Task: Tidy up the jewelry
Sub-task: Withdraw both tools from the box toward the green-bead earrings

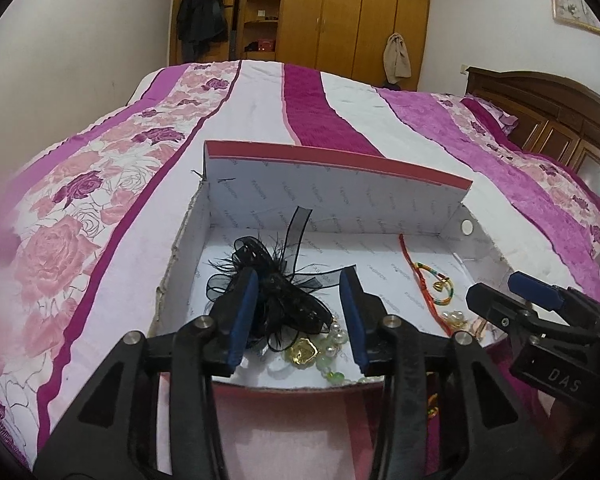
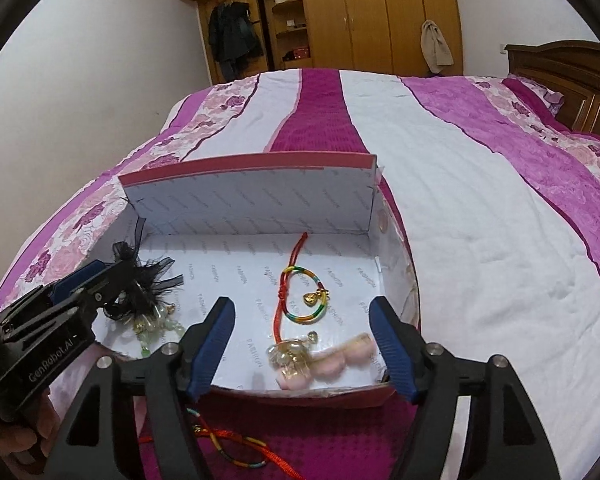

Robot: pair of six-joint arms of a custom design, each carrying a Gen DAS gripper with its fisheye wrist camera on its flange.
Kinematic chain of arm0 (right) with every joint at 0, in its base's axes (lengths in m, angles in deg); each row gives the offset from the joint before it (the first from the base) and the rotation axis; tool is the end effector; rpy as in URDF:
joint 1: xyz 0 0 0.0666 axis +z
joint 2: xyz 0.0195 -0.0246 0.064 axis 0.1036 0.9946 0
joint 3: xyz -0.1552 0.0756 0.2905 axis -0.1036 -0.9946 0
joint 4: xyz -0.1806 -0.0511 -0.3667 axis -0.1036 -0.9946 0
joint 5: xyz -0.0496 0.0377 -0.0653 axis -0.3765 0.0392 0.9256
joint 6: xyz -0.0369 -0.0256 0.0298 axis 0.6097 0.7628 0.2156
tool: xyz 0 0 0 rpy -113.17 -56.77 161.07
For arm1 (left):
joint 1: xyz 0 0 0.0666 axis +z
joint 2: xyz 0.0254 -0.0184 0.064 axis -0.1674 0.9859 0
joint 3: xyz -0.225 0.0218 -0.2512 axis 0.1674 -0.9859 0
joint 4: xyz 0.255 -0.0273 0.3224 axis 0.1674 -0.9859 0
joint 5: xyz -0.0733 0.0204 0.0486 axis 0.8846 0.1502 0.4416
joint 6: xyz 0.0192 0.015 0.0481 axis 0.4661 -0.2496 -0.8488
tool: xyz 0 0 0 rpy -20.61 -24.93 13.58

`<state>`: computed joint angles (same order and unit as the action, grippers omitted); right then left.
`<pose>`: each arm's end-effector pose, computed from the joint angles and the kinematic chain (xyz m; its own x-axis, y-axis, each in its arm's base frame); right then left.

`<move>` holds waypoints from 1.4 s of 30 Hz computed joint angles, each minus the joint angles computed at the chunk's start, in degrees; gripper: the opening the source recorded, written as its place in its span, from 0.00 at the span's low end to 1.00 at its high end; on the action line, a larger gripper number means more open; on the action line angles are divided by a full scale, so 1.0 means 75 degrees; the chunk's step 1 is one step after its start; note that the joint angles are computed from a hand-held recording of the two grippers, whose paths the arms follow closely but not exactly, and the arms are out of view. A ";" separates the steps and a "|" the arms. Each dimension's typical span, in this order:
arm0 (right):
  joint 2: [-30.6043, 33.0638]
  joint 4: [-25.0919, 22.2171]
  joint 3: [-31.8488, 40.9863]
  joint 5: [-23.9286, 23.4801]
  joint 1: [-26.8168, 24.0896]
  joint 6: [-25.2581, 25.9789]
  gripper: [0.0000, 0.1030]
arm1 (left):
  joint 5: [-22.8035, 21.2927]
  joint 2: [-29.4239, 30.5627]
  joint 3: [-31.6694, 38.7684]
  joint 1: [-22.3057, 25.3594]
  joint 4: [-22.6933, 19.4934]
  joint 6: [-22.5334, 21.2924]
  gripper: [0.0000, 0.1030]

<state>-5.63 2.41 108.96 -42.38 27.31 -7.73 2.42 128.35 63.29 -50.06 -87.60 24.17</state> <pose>0.3013 0.1087 0.3268 -0.6389 0.1117 -0.7612 0.0246 0.9919 0.1250 0.3440 -0.2803 0.3053 -0.5800 0.0552 -0.8127 0.2623 0.9572 -0.1222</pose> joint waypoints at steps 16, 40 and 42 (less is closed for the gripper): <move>-0.1296 -0.0797 -0.0012 0.0177 0.0603 -0.0447 0.70 | 0.0331 -0.0871 -0.0191 -0.0369 -0.1275 0.0479 0.34; -0.2398 -0.2162 -0.0773 0.0642 0.1702 -0.1232 0.70 | 0.0806 -0.1120 -0.0586 -0.0981 -0.2601 0.0378 0.33; -0.2432 -0.2229 -0.0847 0.0619 0.1715 -0.1266 0.70 | 0.0908 -0.1056 -0.0578 -0.0968 -0.2684 0.0354 0.32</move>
<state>-23.87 -14.31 102.60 -37.74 40.18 -17.22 9.23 120.43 58.96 -57.32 -107.73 26.83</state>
